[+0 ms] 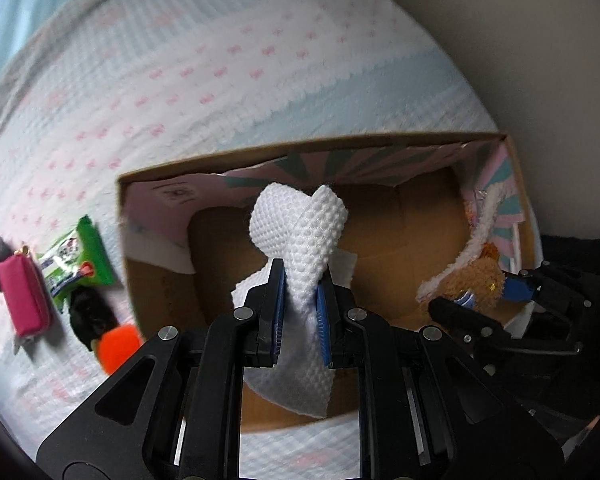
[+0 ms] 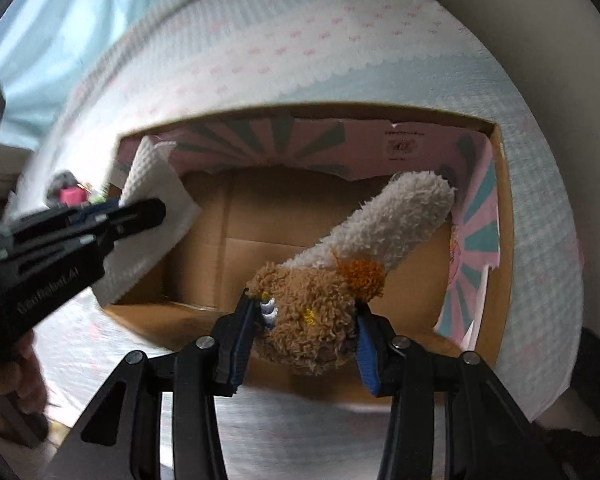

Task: Organize soft objects
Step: 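Carry the white cloth and brown plush toy over the open box with both tools, then open both tools to drop the cloth and plush toy into the box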

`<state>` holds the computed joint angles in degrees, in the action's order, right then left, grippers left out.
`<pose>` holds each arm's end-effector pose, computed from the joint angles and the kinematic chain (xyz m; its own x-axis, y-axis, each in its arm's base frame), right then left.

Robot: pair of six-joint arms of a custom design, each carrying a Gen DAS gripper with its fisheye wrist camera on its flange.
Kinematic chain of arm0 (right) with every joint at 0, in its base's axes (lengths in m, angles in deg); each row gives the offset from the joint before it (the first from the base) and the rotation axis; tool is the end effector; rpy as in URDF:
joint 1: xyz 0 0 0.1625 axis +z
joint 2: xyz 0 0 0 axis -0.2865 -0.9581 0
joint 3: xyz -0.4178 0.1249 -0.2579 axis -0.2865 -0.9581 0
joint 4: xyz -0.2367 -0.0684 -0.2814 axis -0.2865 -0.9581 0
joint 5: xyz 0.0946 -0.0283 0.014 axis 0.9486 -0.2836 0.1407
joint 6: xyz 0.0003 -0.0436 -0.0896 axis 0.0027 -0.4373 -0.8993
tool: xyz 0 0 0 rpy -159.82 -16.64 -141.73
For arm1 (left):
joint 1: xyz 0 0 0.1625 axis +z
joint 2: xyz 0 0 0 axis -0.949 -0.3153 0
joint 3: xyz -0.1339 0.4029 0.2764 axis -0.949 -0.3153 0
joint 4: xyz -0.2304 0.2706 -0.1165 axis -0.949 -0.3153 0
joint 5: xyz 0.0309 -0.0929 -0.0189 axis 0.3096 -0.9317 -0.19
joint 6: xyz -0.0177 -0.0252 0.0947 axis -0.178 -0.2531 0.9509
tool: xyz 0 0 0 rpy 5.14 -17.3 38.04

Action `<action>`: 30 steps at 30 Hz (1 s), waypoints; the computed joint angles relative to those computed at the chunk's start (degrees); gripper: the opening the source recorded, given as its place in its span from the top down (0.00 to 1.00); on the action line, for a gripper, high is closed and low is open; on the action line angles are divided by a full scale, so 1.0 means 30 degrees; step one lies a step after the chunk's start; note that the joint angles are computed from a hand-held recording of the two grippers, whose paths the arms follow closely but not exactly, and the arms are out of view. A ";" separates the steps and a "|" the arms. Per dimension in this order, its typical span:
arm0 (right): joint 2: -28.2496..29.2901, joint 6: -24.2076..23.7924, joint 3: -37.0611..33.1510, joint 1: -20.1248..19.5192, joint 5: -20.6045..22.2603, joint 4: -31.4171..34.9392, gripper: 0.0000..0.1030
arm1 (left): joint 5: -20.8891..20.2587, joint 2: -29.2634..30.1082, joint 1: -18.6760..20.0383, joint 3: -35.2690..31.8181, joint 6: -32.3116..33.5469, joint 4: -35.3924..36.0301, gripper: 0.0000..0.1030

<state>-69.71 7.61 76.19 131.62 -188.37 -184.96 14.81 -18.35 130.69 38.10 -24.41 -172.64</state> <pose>0.3467 -0.5574 0.0802 -0.8245 0.2055 0.5272 0.1151 0.9732 -0.1993 -0.1823 -0.6581 0.2262 -0.7004 0.5275 -0.4808 0.4627 0.8485 0.2569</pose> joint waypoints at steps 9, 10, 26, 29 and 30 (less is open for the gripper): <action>0.0490 -0.1267 0.0238 -0.0679 0.0908 -0.0826 0.32 | 0.0054 0.0935 0.0144 -0.0644 -0.0604 0.0981 0.01; 0.0469 -0.1381 0.0471 -0.0690 0.0764 -0.1134 0.06 | 0.0026 0.0839 0.0126 -0.0417 -0.0600 0.0383 0.00; -0.0832 -0.1903 0.1915 0.0170 -0.0370 -0.2876 0.00 | -0.0189 0.0298 -0.0295 -0.0417 -0.0976 0.0517 0.01; -0.1141 -0.1898 0.1834 0.0432 -0.1042 -0.2628 0.00 | -0.0040 -0.0183 -0.0623 -0.0051 -0.0755 0.0041 0.01; -0.1196 -0.1848 0.1825 0.0518 -0.1140 -0.2643 0.00 | 0.0022 -0.0361 -0.0724 0.0108 -0.0678 -0.0117 0.01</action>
<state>-73.30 2.07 81.67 133.17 -191.79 -192.89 14.88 -19.44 128.52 38.42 -26.45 -172.99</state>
